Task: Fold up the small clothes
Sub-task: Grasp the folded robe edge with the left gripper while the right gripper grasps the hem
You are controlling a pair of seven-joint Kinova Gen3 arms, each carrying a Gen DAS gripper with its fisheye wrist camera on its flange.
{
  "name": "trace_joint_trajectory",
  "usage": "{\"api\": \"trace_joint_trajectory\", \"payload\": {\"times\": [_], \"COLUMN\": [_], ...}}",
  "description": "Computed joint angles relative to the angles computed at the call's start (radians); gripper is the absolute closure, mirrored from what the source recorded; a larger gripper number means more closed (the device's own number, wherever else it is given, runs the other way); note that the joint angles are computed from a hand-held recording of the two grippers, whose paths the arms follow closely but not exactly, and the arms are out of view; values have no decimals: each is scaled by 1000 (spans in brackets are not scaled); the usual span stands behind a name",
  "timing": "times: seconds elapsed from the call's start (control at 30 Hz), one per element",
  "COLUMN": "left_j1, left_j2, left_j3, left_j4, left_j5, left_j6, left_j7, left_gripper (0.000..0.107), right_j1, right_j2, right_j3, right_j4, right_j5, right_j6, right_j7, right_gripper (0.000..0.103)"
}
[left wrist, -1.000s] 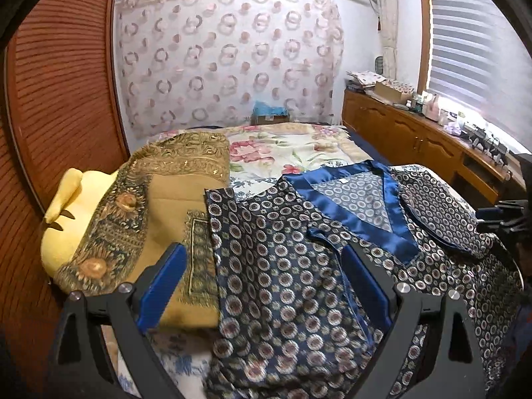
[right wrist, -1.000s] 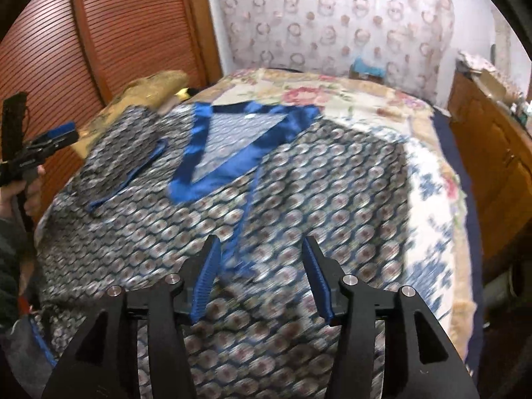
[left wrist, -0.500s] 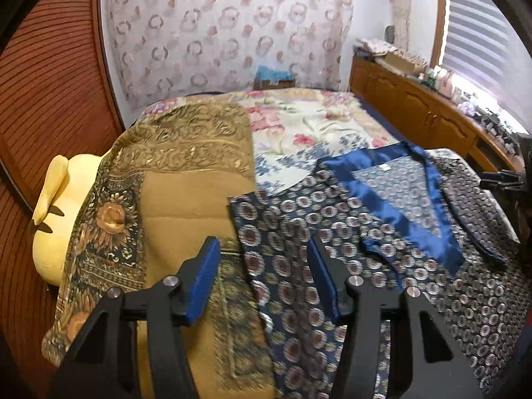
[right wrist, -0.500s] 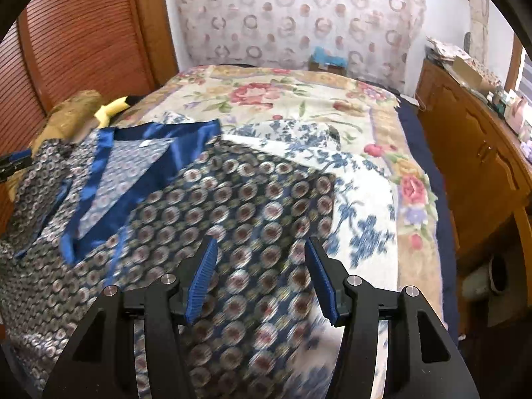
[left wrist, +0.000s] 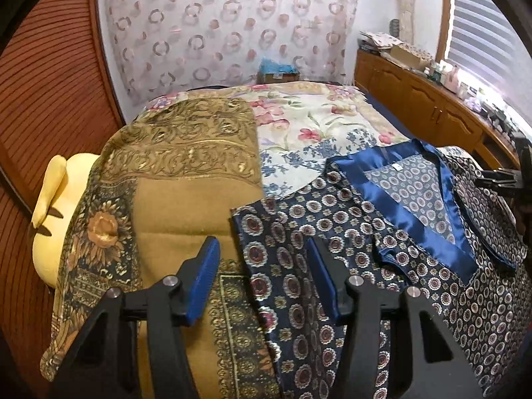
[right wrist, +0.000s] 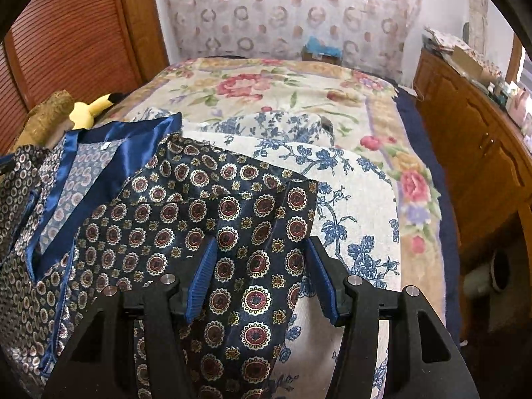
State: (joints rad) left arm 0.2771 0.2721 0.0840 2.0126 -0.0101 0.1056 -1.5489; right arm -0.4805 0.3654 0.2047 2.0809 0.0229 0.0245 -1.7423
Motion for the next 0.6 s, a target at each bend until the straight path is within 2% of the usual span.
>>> {"api": "trace_joint_trajectory", "payload": {"times": [0.07,0.17,0.23,0.27,0.33,0.4,0.53,0.6], "left_j1": [-25,9,1,6,-26,-36,-90,-66], "left_j2": [0,-3,-4,-7,-11,-16,-28,-30], "left_j3": [33,1,9,1,32,39,98,76], "left_j4": [-7,-15,-16,-12,-7,0,20,19], "left_j5": [3,-7,-6,-7,4,9,31,30], "left_j6": [13,24,23,17,10,2,-22,-21], "left_j7": [-16,-6,-9,-5,-16,-23,-53,-53], "left_gripper": [62,71,84,86,93,98,104,104], "right_j1": [9,-27,-49,-49,-73,-71,-93,-92], "right_j2": [1,3,3,4,11,19,48,53], "right_j3": [-7,38,66,67,97,95,121,120], "right_j4": [-5,-11,-14,-17,-25,-37,-74,-74], "right_j5": [1,4,8,10,14,20,43,53], "right_j6": [4,12,13,14,16,25,57,47], "right_j7": [3,-5,-12,-15,-23,-26,-48,-64], "right_gripper": [47,47,47,47,47,47,47,46]}}
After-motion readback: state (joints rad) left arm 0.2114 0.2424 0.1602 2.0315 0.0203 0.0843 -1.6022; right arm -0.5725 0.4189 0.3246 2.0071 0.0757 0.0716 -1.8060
